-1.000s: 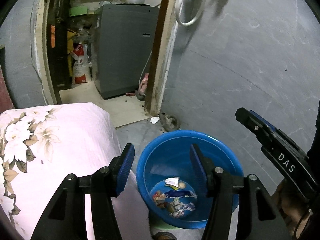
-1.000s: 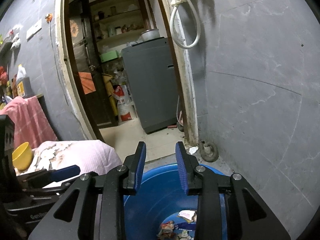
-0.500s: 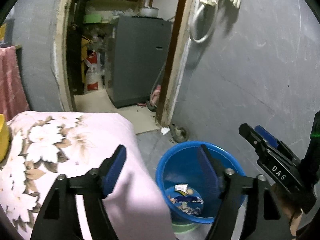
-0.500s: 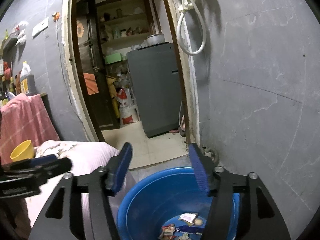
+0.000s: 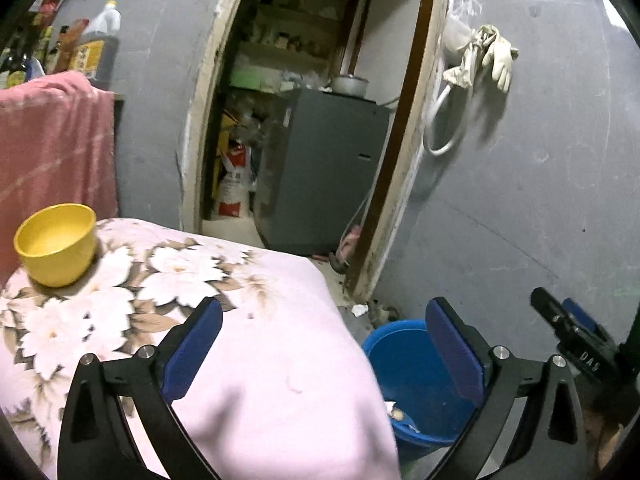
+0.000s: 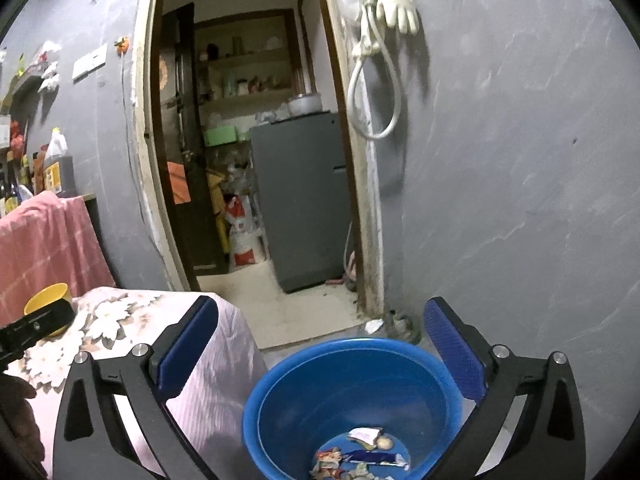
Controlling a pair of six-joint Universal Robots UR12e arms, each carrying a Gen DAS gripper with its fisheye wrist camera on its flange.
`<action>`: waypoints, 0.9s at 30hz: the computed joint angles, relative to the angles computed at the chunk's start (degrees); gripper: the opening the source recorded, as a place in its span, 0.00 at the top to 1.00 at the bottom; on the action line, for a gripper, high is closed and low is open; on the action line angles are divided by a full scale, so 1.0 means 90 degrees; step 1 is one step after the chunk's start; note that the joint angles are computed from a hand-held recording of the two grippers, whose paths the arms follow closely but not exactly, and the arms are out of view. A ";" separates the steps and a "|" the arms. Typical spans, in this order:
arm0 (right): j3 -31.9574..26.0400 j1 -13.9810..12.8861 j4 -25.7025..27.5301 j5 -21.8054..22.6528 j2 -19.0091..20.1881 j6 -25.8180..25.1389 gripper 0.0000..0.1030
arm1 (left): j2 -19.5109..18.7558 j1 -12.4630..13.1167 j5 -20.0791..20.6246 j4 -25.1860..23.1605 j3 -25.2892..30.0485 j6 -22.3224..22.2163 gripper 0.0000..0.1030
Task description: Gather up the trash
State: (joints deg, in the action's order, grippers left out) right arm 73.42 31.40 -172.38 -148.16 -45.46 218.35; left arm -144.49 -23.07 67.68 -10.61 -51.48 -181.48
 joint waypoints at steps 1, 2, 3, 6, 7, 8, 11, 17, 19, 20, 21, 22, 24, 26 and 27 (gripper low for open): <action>-0.0027 0.0040 0.0039 -0.0111 0.0011 -0.0001 0.00 | 0.0041 0.0012 0.0023 0.0073 -0.0077 0.0010 0.03; -0.0051 0.0087 0.0067 -0.0197 0.0018 -0.0017 0.00 | 0.0106 0.0020 0.0061 0.0186 -0.0203 -0.0003 0.03; -0.0081 0.0125 0.0046 -0.0238 0.0032 -0.0067 0.00 | 0.0182 0.0045 0.0061 0.0321 -0.0357 -0.0024 0.03; -0.0203 0.0266 -0.0160 -0.0369 0.0120 -0.0420 0.00 | 0.0383 0.0105 0.0101 0.0712 -0.0773 -0.0094 0.03; -0.0266 0.0327 -0.0195 -0.0444 0.0161 -0.0560 0.00 | 0.0429 0.0117 0.0132 0.0826 -0.0883 -0.0121 0.03; -0.0301 0.0371 -0.0224 -0.0498 0.0184 -0.0648 0.00 | 0.0509 0.0133 0.0171 0.0968 -0.1050 -0.0149 0.03; -0.0438 0.0522 -0.0382 -0.0631 0.0284 -0.0886 0.00 | 0.0694 0.0176 0.0290 0.1202 -0.1406 -0.0177 0.03; -0.0608 0.0733 -0.0495 -0.0710 0.0396 -0.0902 0.00 | 0.0999 0.0231 0.0626 0.1768 -0.2030 0.0047 0.02; -0.0683 0.0800 -0.0490 -0.0749 0.0441 -0.0955 0.00 | 0.1089 0.0255 0.0688 0.1927 -0.2219 0.0129 0.02; -0.0701 0.0827 -0.0476 -0.0775 0.0453 -0.0949 0.00 | 0.1116 0.0275 0.0697 0.1979 -0.2287 0.0170 0.02; -0.0716 0.0860 -0.0473 -0.0796 0.0466 -0.0936 0.00 | 0.1160 0.0290 0.0741 0.2048 -0.2381 0.0213 0.02; -0.0746 0.0894 -0.0497 -0.0802 0.0490 -0.0930 0.00 | 0.1202 0.0300 0.0814 0.2135 -0.2476 0.0238 0.02; -0.0777 0.0953 -0.0545 -0.0826 0.0523 -0.0904 0.00 | 0.1269 0.0335 0.0895 0.2322 -0.2652 0.0237 0.02; -0.0837 0.1014 -0.0569 -0.0863 0.0570 -0.0895 0.00 | 0.1329 0.0369 0.0928 0.2428 -0.2796 0.0192 0.02; -0.0880 0.1050 -0.0590 -0.0910 0.0604 -0.0911 0.00 | 0.1362 0.0384 0.0933 0.2468 -0.2869 0.0182 0.02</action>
State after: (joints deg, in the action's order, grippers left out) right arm 65.50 40.85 -177.69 -156.35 -40.02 210.15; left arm -132.23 -19.61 76.07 11.60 -77.30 -179.83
